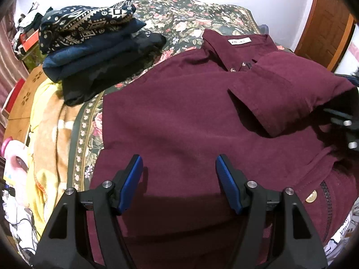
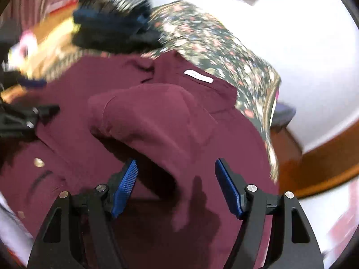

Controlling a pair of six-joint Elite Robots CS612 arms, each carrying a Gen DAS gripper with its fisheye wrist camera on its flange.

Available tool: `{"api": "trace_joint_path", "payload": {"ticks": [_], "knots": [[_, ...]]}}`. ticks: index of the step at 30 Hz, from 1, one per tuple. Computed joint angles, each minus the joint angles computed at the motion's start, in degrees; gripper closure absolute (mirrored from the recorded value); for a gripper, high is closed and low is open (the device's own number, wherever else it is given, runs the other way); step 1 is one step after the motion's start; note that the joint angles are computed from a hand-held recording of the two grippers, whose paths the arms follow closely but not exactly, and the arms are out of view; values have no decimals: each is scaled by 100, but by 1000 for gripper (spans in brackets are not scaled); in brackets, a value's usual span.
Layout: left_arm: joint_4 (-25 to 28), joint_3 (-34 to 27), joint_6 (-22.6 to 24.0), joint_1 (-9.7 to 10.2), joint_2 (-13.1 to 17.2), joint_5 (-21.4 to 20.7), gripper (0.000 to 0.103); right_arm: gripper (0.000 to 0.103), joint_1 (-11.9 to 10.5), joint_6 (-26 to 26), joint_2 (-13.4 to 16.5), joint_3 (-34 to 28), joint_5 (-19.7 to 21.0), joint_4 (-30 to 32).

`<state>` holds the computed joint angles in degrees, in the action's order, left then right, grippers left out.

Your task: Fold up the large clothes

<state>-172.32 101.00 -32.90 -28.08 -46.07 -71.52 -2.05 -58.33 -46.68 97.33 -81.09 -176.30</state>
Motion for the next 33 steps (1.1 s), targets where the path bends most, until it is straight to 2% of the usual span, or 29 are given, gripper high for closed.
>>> {"api": "trace_joint_path", "payload": {"ticks": [4,8,9,10,11,12,13,16,18,21,25,28,31,33], "knots": [[-175,25,-121,51,36,-168,35,36,152,-203,160,-140,-129,-224],[-193,34,-115,42,47,-149,35,41,164,-41,163,-220,266,-206],[-169,30,-65,23,47,-86,35,54,153,57,149,-245,401,-140],[-150,27,-29,9,48,-38,35,70,148,170,129,-271,479,-33],[-132,19,-2,0,49,-1,35,77,142,333,105,-269,537,16],[-102,14,22,-15,48,49,35,90,135,452,95,-280,628,61],[-79,8,27,-18,48,68,35,92,83,652,57,-298,827,156],[-24,-1,36,-28,49,110,35,94,-38,1244,-3,-286,1216,21],[12,-8,49,-42,51,168,35,95,-196,1793,-61,-281,1504,-106],[103,-26,73,-81,49,300,35,96,-385,2459,-114,-261,1729,-266],[151,-44,-31,-63,41,215,35,96,-718,3223,-107,-339,2185,212],[220,-60,-56,-84,49,294,34,96,-878,3609,-44,-318,2239,376],[318,-80,-31,-116,48,407,34,96,-990,3921,43,-290,2099,402],[386,-98,-20,-129,45,454,34,96,-1087,3939,72,-343,2223,883]]}}
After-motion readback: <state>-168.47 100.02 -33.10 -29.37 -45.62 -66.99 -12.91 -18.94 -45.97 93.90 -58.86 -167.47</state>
